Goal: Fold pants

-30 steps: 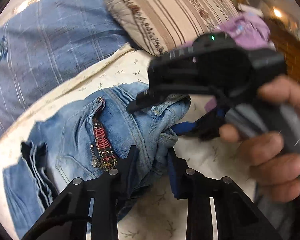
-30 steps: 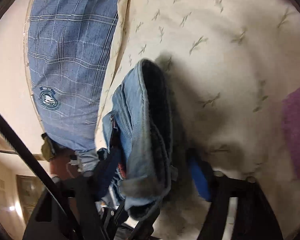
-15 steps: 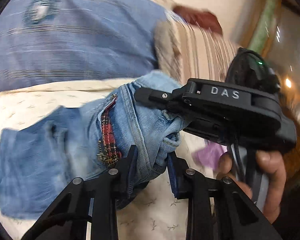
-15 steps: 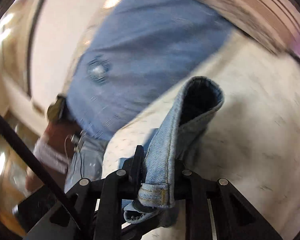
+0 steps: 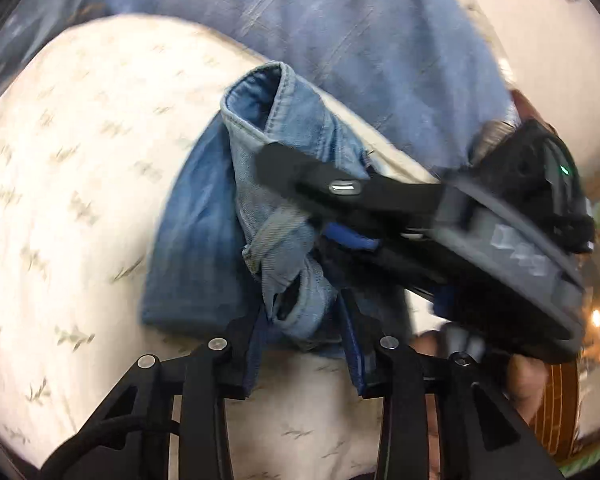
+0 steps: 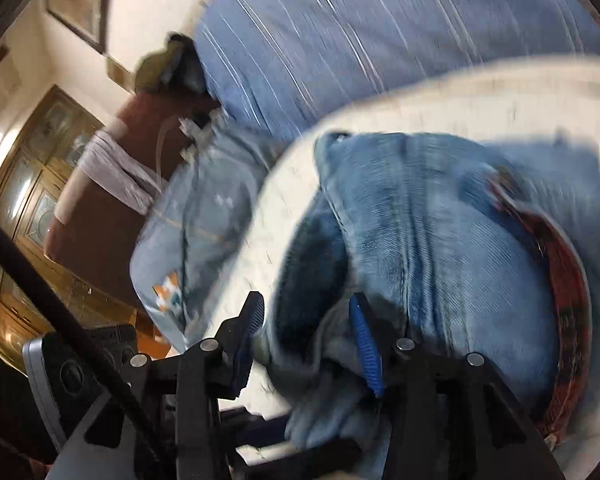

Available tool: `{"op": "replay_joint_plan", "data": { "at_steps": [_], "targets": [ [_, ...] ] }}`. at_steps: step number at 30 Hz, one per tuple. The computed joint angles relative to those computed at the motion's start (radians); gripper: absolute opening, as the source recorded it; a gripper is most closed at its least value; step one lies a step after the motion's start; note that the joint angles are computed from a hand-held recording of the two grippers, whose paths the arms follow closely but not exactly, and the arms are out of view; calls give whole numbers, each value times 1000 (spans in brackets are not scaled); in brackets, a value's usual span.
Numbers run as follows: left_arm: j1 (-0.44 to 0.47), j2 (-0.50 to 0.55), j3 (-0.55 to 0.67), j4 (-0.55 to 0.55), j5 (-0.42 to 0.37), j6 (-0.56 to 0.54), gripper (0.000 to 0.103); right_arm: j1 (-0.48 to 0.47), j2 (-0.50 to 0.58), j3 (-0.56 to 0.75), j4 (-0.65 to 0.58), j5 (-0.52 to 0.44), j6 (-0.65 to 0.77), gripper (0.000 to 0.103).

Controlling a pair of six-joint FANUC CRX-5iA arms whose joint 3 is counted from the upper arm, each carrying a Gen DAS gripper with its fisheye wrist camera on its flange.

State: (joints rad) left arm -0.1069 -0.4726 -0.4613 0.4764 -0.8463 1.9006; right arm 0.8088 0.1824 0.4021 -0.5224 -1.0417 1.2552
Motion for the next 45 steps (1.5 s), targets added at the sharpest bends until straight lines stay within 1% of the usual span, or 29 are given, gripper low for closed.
{"op": "replay_joint_plan", "data": {
  "at_steps": [1, 3, 4, 5, 7, 10, 12, 13, 15, 16, 19, 21, 22, 24, 26, 28, 31, 32, 33, 34, 35, 36, 37, 39, 40, 42, 43, 44, 45],
  "targets": [
    [8, -8, -8, 14, -2, -14, 36, -10, -11, -9, -29, 3, 6, 46],
    [7, -19, -4, 16, 5, -37, 46, -15, -50, -27, -14, 31, 1, 58],
    [4, -25, -3, 17, 11, -48, 49, -14, -94, -63, 21, 77, -16, 72],
    [4, -31, -6, 25, 15, -61, 56, -15, -120, -87, 41, 108, -30, 79],
    [-10, -38, 13, -23, 13, -32, 59, -10, -197, -164, 143, 157, -123, 79],
    [-16, -50, 58, -132, -35, 62, 59, -4, -260, -253, 271, 167, -234, 79],
    [-31, -51, 94, -213, -86, 120, 53, -10, -285, -304, 299, 147, -280, 75],
    [-41, -36, 112, -231, -120, 115, 47, -11, -286, -316, 307, 134, -294, 72],
    [-61, -21, 127, -236, -146, 93, 11, -17, -247, -286, 294, 70, -295, 68],
    [-63, -17, 126, -215, -146, 68, 11, -20, -215, -253, 270, 20, -271, 62],
    [-73, -44, 136, -229, -106, 62, 9, 25, -206, -258, 358, 13, -312, 61],
    [-29, -67, 96, -136, -96, -5, 12, 38, -212, -258, 382, 7, -304, 61],
    [-10, -64, 82, -99, -101, -26, 15, 40, -209, -255, 390, -1, -305, 63],
    [21, -70, 50, -47, -120, -44, 39, 45, -206, -250, 388, -1, -318, 63],
    [40, -70, 20, -2, -103, -84, 45, 51, -242, -271, 390, -7, -291, 65],
    [49, -65, -5, 50, -89, -136, 45, 87, -293, -321, 445, 7, -289, 73],
    [24, -8, -2, 83, -48, -177, 36, 137, -339, -373, 509, -3, -294, 73],
    [8, 3, -2, 76, -24, -181, 28, 163, -351, -395, 541, -2, -306, 73],
    [-11, 16, 22, 23, -22, -146, 24, 180, -353, -403, 562, -8, -312, 73],
    [-29, 27, 52, -40, -23, -114, 19, 203, -345, -410, 607, -20, -329, 69],
    [-34, 27, 62, -60, -23, -113, 8, 224, -329, -410, 649, -40, -340, 57],
    [-30, 22, 69, -59, -27, -121, 8, 235, -312, -403, 666, -55, -330, 49],
    [-21, 1, 59, -38, -7, -141, 8, 242, -307, -401, 675, -53, -330, 47],
    [-6, -39, 59, -34, 18, -170, 7, 253, -336, -427, 699, -11, -354, 41],
    [2, -45, 64, -28, 15, -190, 7, 250, -354, -437, 698, 16, -356, 34],
    [-5, -18, 111, -104, -31, -163, 7, 232, -358, -428, 655, 27, -337, 34],
    [-20, 7, 143, -174, -66, -130, 7, 226, -346, -420, 643, 11, -331, 28],
    [-22, 40, 157, -202, -107, -110, 7, 224, -333, -413, 634, -7, -324, 28],
    [-8, 72, 150, -186, -144, -103, 8, 225, -325, -410, 629, -22, -317, 28]
  ]
}}
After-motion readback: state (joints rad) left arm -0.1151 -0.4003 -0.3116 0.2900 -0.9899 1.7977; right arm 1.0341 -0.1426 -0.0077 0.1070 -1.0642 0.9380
